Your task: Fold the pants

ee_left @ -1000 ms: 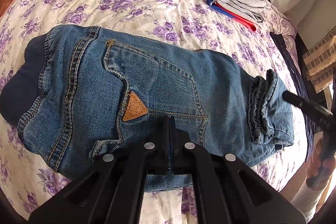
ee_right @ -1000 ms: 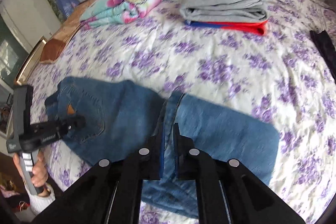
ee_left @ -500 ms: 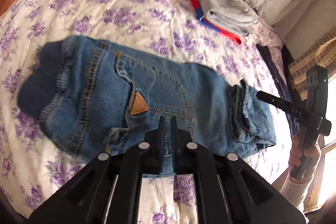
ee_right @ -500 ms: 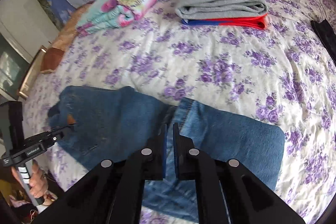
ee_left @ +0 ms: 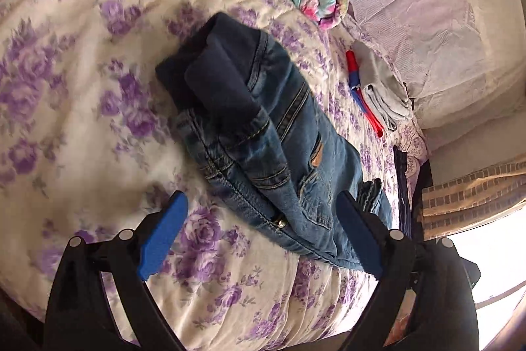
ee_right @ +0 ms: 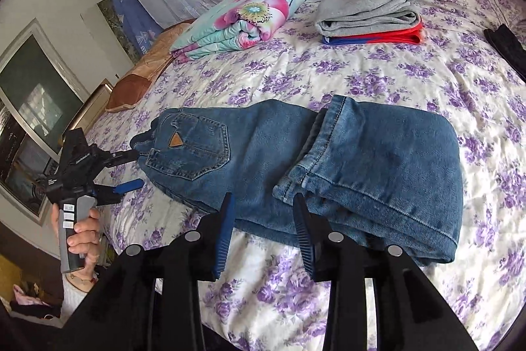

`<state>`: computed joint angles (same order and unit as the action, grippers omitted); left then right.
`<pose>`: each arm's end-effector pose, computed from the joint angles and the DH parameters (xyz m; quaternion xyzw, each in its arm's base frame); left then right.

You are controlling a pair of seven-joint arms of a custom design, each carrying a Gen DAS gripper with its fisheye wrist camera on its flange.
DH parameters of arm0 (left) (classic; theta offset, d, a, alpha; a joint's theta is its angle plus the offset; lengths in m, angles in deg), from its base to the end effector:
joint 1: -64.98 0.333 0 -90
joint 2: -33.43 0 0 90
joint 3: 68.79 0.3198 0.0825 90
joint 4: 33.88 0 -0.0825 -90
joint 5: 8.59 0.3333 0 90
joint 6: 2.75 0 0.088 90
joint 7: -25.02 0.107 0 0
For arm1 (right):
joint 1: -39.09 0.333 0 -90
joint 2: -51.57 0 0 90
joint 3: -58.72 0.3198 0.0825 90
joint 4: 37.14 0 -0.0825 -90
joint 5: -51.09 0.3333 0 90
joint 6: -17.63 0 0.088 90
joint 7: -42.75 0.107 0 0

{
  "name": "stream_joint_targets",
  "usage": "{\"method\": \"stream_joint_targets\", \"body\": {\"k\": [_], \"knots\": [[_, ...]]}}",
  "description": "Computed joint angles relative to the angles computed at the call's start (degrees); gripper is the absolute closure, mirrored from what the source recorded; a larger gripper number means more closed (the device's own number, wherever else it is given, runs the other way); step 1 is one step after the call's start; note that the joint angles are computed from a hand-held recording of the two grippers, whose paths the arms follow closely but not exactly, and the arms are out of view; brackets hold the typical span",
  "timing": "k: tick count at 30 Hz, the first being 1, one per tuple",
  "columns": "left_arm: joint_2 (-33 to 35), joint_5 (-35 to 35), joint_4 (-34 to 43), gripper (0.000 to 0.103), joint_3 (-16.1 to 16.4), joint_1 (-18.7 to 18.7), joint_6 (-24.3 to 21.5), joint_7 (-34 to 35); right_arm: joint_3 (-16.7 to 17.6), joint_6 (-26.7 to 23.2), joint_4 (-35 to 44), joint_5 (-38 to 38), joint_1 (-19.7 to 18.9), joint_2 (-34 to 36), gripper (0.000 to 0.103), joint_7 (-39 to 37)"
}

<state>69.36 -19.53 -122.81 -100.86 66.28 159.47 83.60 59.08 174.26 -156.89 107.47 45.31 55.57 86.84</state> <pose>0.6528 -0.2648 0.4338 0.7614 -0.5133 0.3828 0.1010 0.5501 0.0312 0.4734 -0.6837 0.6154 -0.0959 0.3802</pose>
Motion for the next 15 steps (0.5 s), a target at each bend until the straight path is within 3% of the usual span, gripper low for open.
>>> {"method": "stream_joint_targets", "body": {"k": [3, 4, 5, 7, 10, 12, 13, 15], "knots": [[4.42, 4.59, 8.58, 0.016, 5.32, -5.54, -4.44, -3.19, -0.10, 0.92, -2.21, 1.65, -0.05, -1.43, 0.066, -1.23], [6.01, 6.89, 12.75, 0.036, 7.89, -8.02, -7.40, -4.80, -0.19, 0.83, -2.62, 2.11, -0.07, -1.59, 0.066, -1.28], [7.30, 9.09, 16.64, 0.047, 9.95, -10.10, -10.74, -5.90, -0.30, 0.73, -2.95, 2.10, -0.08, -1.54, 0.066, -1.00], [6.52, 13.34, 18.41, 0.068, 13.50, -13.29, -11.68, -7.50, -0.50, 0.57, -3.34, 0.72, -0.04, -1.07, 0.066, 0.92], [1.86, 25.06, 14.51, 0.072, 21.39, -20.33, -8.29, -12.04, -0.66, -2.88, -1.60, -1.36, -0.36, 0.60, 0.066, 3.11], [1.02, 33.85, 15.15, 0.072, 26.32, -25.35, -9.97, -16.30, -0.55, -7.08, 1.75, -2.45, -0.75, 2.71, 0.066, 3.83], [0.87, 37.07, 15.50, 0.072, 27.52, -26.85, -10.77, -17.76, -0.38, -9.20, 4.08, -3.04, -0.92, 4.24, 0.066, 4.13], [0.74, 39.44, 15.72, 0.072, 26.89, -26.58, -11.31, -18.77, -0.18, -12.20, 9.44, -5.96, -0.79, 8.01, 0.066, 7.38]]}}
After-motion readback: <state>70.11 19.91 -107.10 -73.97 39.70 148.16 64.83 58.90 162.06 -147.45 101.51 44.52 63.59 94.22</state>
